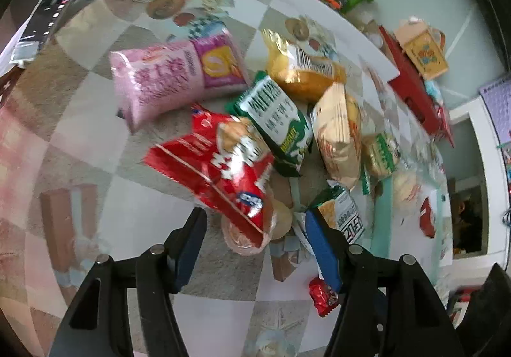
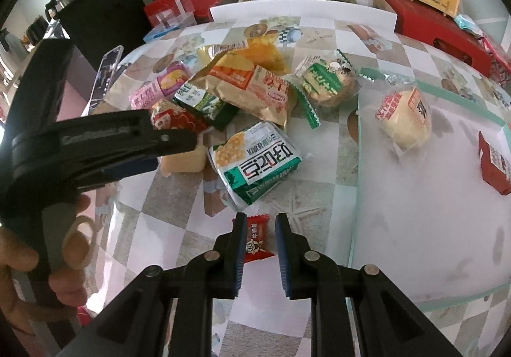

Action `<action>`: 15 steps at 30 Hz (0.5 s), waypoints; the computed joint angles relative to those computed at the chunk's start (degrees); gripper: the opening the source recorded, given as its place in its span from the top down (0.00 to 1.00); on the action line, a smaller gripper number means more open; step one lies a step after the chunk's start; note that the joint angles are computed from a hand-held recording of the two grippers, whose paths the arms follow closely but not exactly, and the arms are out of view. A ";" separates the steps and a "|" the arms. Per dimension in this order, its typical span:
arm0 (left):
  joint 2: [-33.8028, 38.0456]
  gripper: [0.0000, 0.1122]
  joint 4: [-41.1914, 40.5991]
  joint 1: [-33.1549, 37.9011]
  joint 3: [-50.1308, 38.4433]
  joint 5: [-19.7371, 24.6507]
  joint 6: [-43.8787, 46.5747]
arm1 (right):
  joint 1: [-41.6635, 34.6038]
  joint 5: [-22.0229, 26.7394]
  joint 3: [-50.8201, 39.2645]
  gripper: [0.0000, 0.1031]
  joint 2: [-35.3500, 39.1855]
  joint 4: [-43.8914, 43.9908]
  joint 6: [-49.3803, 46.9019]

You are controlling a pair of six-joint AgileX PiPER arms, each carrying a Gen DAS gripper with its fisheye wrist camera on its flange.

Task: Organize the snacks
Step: 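Close the right tool on the small red candy wrapper and lift it, then grasp the yellow pudding cup with the left tool while the right tool holds the candy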

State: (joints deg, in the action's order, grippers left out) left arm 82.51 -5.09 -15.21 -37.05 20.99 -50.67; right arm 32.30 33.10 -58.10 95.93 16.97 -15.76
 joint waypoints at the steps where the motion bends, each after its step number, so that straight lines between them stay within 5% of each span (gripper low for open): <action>1: 0.83 0.42 0.14 -0.39 -0.61 0.23 0.10 | 0.10 0.17 -0.06 0.81 0.10 0.20 -0.31; 9: 5.19 0.42 15.37 -4.64 -6.17 7.16 -12.67 | 1.48 0.78 -0.63 0.72 1.17 -2.52 1.69; 15: 2.45 0.42 14.01 -1.38 -3.52 7.82 -12.21 | 1.75 1.27 -1.03 0.67 1.70 -3.84 2.55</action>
